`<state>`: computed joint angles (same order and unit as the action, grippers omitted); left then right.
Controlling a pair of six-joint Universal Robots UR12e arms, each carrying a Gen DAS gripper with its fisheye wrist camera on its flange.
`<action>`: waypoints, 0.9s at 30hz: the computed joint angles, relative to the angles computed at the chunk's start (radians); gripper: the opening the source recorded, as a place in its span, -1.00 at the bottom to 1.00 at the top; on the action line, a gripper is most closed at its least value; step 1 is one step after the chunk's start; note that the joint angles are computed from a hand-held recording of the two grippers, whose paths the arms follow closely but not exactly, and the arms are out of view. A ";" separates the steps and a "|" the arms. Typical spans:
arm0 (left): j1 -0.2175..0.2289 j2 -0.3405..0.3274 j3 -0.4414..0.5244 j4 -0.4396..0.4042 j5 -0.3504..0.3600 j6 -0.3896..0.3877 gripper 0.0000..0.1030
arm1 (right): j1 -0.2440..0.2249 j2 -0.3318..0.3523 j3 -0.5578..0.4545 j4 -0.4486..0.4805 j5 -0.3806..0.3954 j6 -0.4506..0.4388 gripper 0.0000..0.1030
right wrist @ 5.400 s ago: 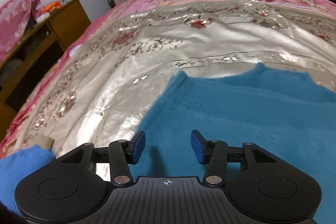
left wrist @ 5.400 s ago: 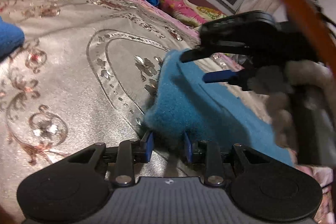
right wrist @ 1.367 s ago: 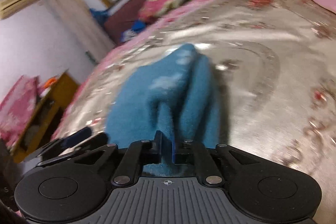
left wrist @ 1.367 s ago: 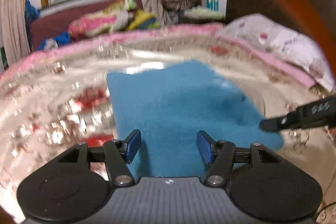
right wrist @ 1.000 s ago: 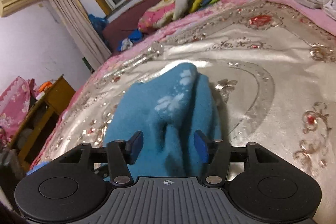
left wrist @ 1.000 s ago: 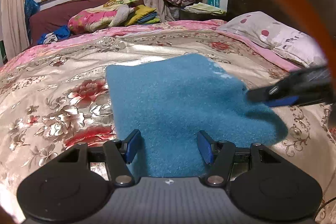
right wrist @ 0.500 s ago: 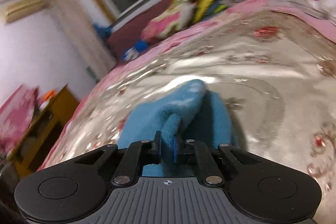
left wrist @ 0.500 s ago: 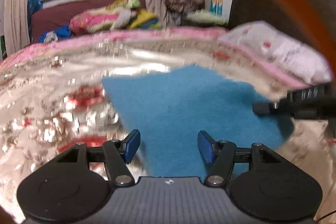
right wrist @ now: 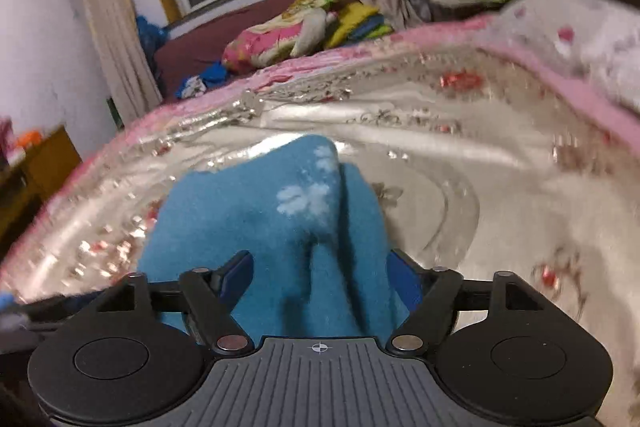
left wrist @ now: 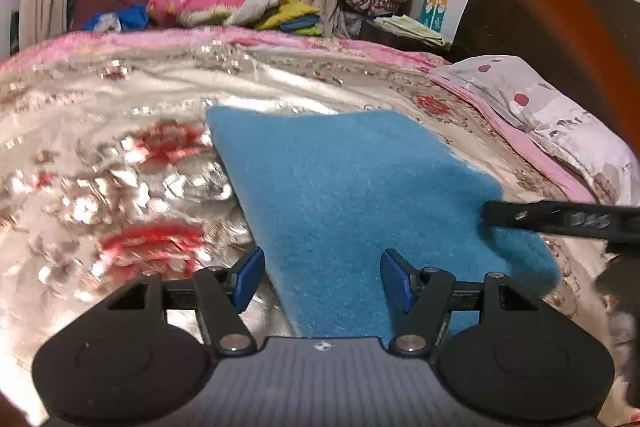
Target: Fold small clothes
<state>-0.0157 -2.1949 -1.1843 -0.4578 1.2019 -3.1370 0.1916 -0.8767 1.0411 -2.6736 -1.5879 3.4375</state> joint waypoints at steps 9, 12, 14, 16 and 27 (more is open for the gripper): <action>0.011 -0.056 0.081 -0.100 -0.100 -0.125 0.70 | -0.047 0.050 -0.069 0.132 0.167 0.126 0.50; 0.009 -0.041 0.058 -0.086 -0.092 -0.078 0.61 | -0.053 0.042 -0.044 0.099 0.215 0.164 0.23; 0.012 -0.027 0.037 -0.083 -0.099 -0.061 0.54 | -0.053 0.031 -0.027 0.083 0.242 0.168 -0.01; 0.021 -0.006 0.009 -0.080 -0.112 -0.050 0.45 | -0.052 0.021 -0.018 0.088 0.266 0.171 -0.12; 0.067 0.167 -0.222 -0.062 -0.152 0.093 0.38 | -0.039 -0.150 0.220 0.067 0.357 0.182 -0.14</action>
